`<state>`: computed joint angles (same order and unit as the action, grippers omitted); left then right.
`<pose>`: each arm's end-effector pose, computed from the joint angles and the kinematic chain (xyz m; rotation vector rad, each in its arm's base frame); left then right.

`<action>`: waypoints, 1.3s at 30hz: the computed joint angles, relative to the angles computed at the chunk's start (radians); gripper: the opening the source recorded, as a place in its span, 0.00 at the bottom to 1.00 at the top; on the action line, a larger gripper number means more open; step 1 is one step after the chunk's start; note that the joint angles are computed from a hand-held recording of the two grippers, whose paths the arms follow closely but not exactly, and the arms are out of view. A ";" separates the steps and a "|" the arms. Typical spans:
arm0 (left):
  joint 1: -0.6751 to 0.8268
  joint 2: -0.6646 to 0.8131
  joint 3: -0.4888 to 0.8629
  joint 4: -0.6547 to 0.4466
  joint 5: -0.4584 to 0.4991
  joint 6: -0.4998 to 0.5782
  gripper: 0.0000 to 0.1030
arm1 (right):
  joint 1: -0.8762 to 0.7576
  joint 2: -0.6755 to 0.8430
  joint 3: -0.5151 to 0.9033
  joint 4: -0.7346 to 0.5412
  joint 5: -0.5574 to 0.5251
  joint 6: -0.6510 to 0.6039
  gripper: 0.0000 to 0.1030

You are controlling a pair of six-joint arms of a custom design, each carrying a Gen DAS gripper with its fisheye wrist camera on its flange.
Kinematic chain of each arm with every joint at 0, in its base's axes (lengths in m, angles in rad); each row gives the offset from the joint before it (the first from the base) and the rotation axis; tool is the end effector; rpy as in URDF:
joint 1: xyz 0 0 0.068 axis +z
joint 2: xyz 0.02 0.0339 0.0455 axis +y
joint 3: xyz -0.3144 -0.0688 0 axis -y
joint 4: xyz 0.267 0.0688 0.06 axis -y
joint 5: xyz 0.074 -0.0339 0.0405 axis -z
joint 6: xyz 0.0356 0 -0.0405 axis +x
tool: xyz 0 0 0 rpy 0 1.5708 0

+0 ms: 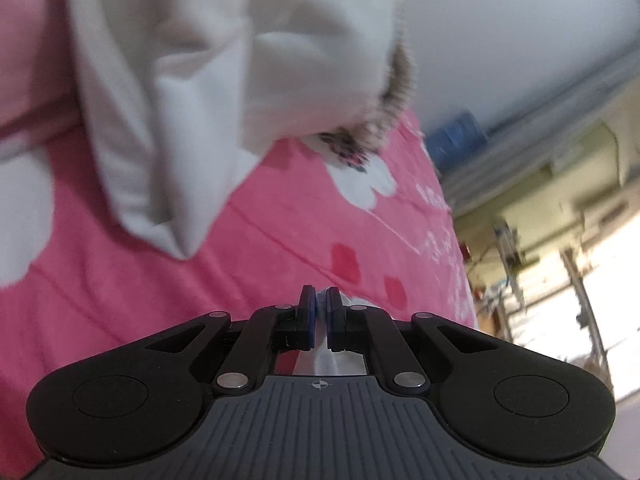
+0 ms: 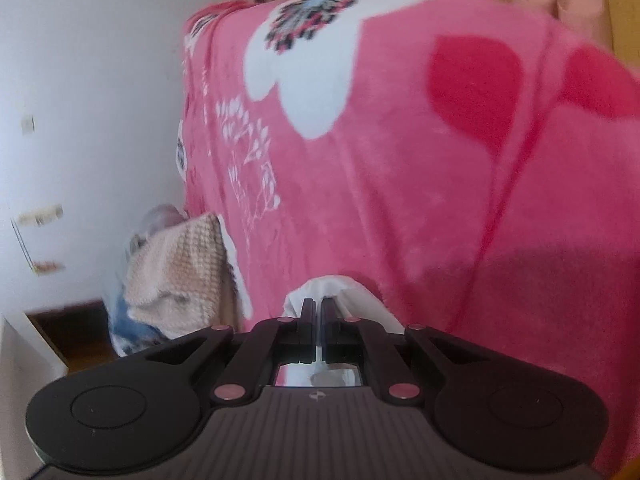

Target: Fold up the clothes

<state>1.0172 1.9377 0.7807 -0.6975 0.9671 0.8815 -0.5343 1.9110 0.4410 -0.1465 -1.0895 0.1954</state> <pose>0.1662 0.2132 0.0962 -0.3316 2.3078 -0.9808 0.1945 -0.0784 0.0599 0.9523 2.3933 1.5481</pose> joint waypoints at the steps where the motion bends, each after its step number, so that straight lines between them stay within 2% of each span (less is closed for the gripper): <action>1: 0.000 0.008 0.003 0.009 -0.003 -0.027 0.03 | -0.004 0.012 -0.003 0.014 -0.010 0.011 0.05; 3: -0.002 0.023 0.009 0.028 -0.008 -0.079 0.04 | -0.022 0.020 -0.010 0.027 -0.031 0.015 0.11; 4: -0.001 0.025 0.009 0.038 -0.011 -0.095 0.04 | -0.034 0.019 -0.012 0.023 -0.041 0.007 0.17; 5: 0.001 0.026 0.010 0.045 -0.011 -0.107 0.04 | -0.046 0.009 -0.013 0.008 -0.047 -0.014 0.27; 7: 0.007 0.029 0.016 0.051 -0.016 -0.130 0.05 | -0.080 -0.018 -0.011 -0.042 -0.058 -0.077 0.40; 10: 0.016 0.033 0.023 0.062 -0.024 -0.154 0.07 | -0.141 -0.050 -0.007 -0.101 -0.091 -0.142 0.41; 15: 0.035 0.018 0.017 0.095 -0.034 -0.194 0.27 | -0.238 -0.127 -0.016 -0.161 -0.167 -0.235 0.41; 17: 0.049 0.000 0.013 0.091 -0.031 -0.179 0.33 | -0.255 -0.146 0.006 -0.290 -0.186 -0.374 0.41; 19: 0.064 -0.024 0.010 0.075 -0.025 -0.151 0.36 | -0.237 -0.169 0.039 -0.471 -0.187 -0.572 0.40; 22: 0.086 -0.063 0.023 -0.013 -0.038 -0.033 0.44 | -0.117 -0.245 0.079 -0.723 -0.145 -0.857 0.40; 23: 0.093 -0.075 0.027 -0.042 -0.043 0.006 0.45 | -0.050 -0.297 0.081 -0.764 -0.121 -0.902 0.40; 26: 0.113 -0.103 0.061 -0.180 -0.090 0.164 0.46 | 0.223 -0.509 0.075 -0.750 -0.030 -0.840 0.40; 27: 0.125 -0.113 0.075 -0.227 -0.106 0.219 0.47 | 0.319 -0.568 0.067 -0.715 -0.008 -0.784 0.40; 30: 0.175 -0.155 0.107 -0.343 -0.157 0.380 0.58 | 0.613 -0.690 0.062 -0.585 0.066 -0.581 0.40; 32: 0.209 -0.185 0.101 -0.358 -0.192 0.466 0.70 | 0.775 -0.759 0.054 -0.483 0.129 -0.460 0.40; 35: 0.254 -0.209 0.073 -0.357 -0.253 0.555 0.77 | 0.991 -0.807 0.054 -0.343 0.267 -0.322 0.41; 39: 0.329 -0.203 0.000 -0.329 -0.311 0.626 0.86 | 1.212 -0.835 0.070 -0.279 0.500 -0.238 0.41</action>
